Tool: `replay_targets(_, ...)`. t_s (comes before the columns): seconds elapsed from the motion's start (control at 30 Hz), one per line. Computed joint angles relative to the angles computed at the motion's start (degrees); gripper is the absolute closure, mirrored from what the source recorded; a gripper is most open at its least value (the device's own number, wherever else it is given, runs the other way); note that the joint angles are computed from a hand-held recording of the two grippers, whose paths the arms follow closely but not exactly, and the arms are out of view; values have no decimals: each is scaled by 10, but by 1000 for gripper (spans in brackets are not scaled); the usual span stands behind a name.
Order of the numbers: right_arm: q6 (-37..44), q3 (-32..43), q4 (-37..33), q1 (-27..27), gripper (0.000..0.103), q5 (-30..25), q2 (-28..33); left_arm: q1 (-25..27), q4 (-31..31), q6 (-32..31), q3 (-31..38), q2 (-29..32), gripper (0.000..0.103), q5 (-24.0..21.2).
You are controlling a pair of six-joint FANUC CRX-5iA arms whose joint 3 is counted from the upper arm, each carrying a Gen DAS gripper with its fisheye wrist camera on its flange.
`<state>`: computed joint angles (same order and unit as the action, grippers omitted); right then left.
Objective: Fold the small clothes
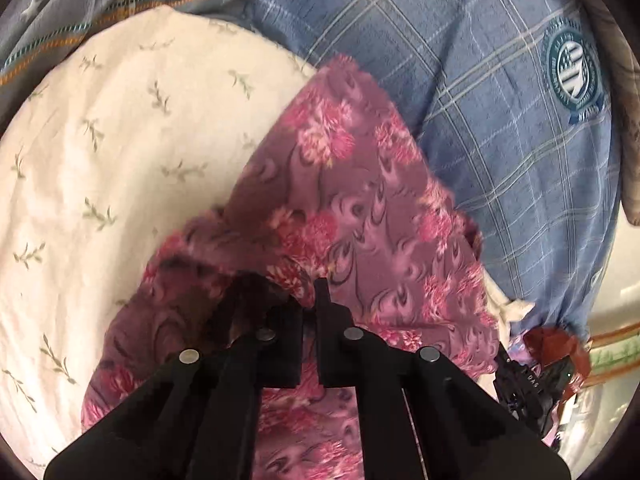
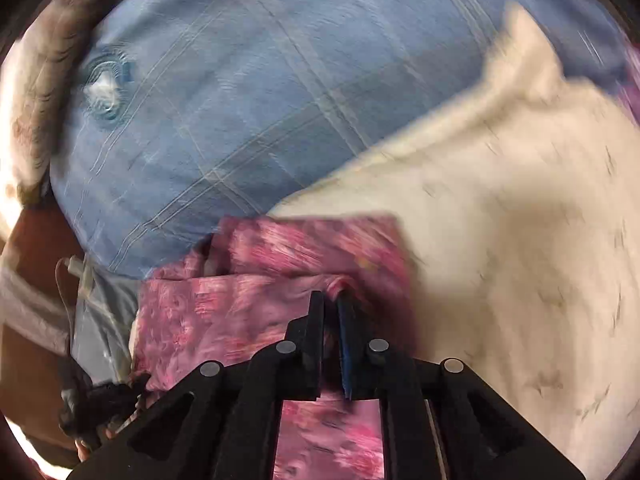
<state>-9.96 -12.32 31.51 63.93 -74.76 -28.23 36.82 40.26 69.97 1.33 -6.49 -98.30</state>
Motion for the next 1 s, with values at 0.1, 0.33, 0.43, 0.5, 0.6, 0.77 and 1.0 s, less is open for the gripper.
replay_targets(0.1,-145,-109,102,68,62,67,-86,10,20,-14,-11,-6,99,1)
replay_targets(0.33,-11,-54,41,33,99,102,-25,-29,12,42,19,20,101,14)
replay_targets(0.43,-21,-64,140,52,102,133,-45,0,50,29,15,3,101,2)
replay_targets(0.5,-41,-72,192,76,102,118,-61,15,57,9,11,-9,101,-16)
replay_targets(0.6,-13,-66,130,91,102,52,-64,12,-3,-12,-3,-23,98,-36)
replay_targets(0.77,-37,-74,30,97,95,-15,-53,50,4,-16,-26,-25,97,-76)
replay_targets(1.0,-146,-66,167,325,70,-151,-74,177,-26,-127,33,-43,71,-115)
